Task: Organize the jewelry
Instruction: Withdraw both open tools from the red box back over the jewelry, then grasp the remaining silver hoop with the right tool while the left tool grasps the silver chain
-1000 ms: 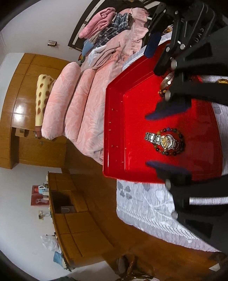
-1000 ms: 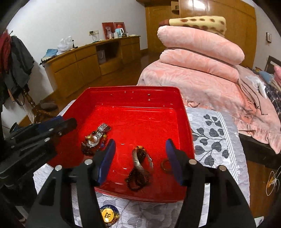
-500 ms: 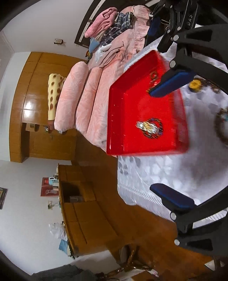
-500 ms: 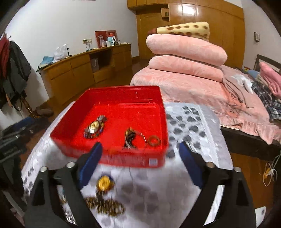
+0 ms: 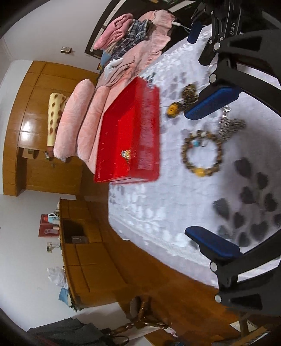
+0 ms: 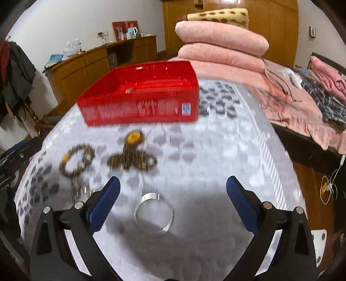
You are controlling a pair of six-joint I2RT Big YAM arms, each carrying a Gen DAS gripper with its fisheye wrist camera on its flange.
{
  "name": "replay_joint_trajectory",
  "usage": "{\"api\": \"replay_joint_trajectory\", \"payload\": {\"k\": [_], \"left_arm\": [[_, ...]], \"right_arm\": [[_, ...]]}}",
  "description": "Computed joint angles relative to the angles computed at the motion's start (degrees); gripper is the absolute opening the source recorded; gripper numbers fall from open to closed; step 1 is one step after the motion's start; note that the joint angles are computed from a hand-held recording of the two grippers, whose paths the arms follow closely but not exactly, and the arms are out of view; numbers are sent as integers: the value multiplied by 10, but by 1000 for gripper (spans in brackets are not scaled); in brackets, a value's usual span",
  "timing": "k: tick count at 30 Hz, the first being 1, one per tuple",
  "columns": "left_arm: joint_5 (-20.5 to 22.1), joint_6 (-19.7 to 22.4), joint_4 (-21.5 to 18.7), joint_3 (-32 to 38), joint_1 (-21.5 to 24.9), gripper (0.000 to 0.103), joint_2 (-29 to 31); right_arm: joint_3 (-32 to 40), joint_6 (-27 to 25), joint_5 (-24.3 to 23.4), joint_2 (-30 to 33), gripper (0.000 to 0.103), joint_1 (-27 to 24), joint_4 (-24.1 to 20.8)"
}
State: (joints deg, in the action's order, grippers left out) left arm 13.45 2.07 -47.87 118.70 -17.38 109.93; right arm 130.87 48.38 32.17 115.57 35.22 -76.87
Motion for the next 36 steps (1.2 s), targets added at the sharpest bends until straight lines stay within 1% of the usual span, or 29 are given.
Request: {"api": "replay_joint_trajectory", "payload": {"k": [1,4,7,9,12,18,24,29,31,32,33,34,36], "left_arm": [[-1,0,2,-12,-1,97,-6],[-1,5,7,-52,-4,97,-28],[-14,18,12,-84,-9,97,-44],[-14,19,11,-94,-10,97,-50],[-18,22,10,-113,-12,97,-59],[-20,17,3,-121,-9,97,-62],[-23,18,-1,-116,-11,97,-56],[-26,20,-6,-110,-13,97,-51],[-27,20,-9,-108,-14,97,-49],[-27,19,-11,-105,-14,97,-48],[-26,18,-13,-103,-14,97,-46],[-26,17,-15,-101,-14,97,-45],[-22,16,-18,-98,-14,97,-43]], "right_arm": [[-12,13,-3,-5,96,4,-2],[-38,31,-6,-16,96,14,1],[-35,47,-1,-10,96,21,-23],[-41,44,-5,-12,96,23,-17],[-55,38,-17,-19,96,25,6],[-48,27,-30,-12,95,24,9],[-51,40,-47,-11,95,17,11],[-34,41,-47,0,95,13,-4],[-20,39,-45,9,88,12,-17],[-14,38,-42,12,80,13,-24],[-2,40,-34,20,77,13,-39],[8,38,-28,26,76,14,-50],[11,32,-27,27,72,14,-51]]}}
